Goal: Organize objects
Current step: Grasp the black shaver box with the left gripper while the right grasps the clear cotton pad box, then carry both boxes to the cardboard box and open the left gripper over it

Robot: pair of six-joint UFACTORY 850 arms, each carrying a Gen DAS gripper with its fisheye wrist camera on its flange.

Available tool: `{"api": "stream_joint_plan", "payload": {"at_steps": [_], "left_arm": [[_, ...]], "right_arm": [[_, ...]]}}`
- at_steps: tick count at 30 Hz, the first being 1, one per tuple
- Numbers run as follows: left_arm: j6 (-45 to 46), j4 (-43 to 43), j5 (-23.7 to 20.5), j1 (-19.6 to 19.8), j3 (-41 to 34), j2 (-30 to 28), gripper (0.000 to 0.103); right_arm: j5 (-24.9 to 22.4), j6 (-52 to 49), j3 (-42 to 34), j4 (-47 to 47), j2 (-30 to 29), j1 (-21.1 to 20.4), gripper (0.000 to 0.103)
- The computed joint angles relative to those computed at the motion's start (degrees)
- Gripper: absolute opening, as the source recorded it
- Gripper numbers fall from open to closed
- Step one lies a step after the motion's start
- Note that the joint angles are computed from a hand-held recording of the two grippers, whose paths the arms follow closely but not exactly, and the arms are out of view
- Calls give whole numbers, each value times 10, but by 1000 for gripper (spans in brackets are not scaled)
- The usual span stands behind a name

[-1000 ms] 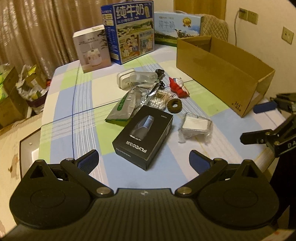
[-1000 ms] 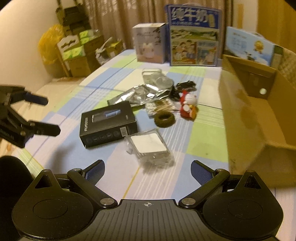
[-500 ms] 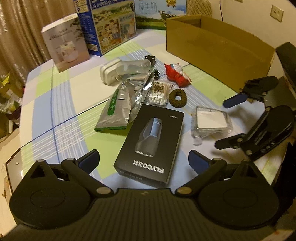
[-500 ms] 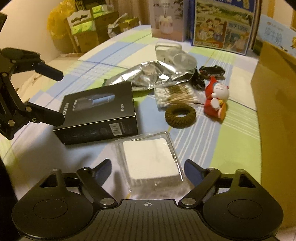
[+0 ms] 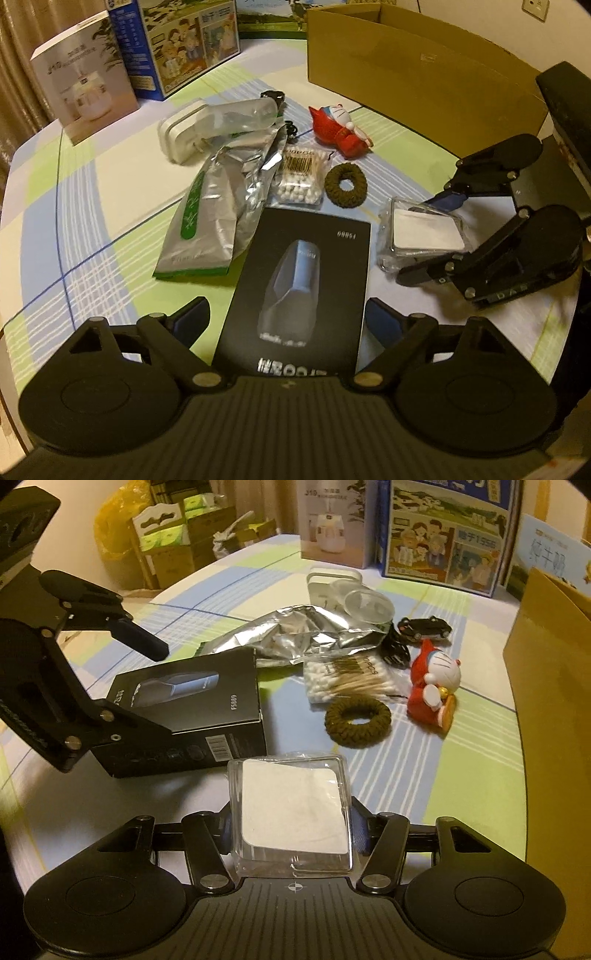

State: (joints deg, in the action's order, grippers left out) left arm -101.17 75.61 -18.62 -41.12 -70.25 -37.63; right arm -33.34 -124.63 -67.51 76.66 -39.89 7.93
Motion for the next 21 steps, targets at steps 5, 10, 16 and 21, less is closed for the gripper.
{"api": "stream_joint_plan", "payload": {"at_steps": [5,10,16,21], "left_arm": [[114,-83,7,7,-32,-21,82],[221,-180,-1,9,-60,-40,79],[230,-239,-30,1,-78,-48,77],[115,-208,-47,-12,-65,-33,77]], "right_arm": [[4,2,10,14,7,-8,54],[3,2,19,28,18,-17,54],[3,-16,44,59,43,-30,54],[-13,-28,66,71,73,-46,54]]}}
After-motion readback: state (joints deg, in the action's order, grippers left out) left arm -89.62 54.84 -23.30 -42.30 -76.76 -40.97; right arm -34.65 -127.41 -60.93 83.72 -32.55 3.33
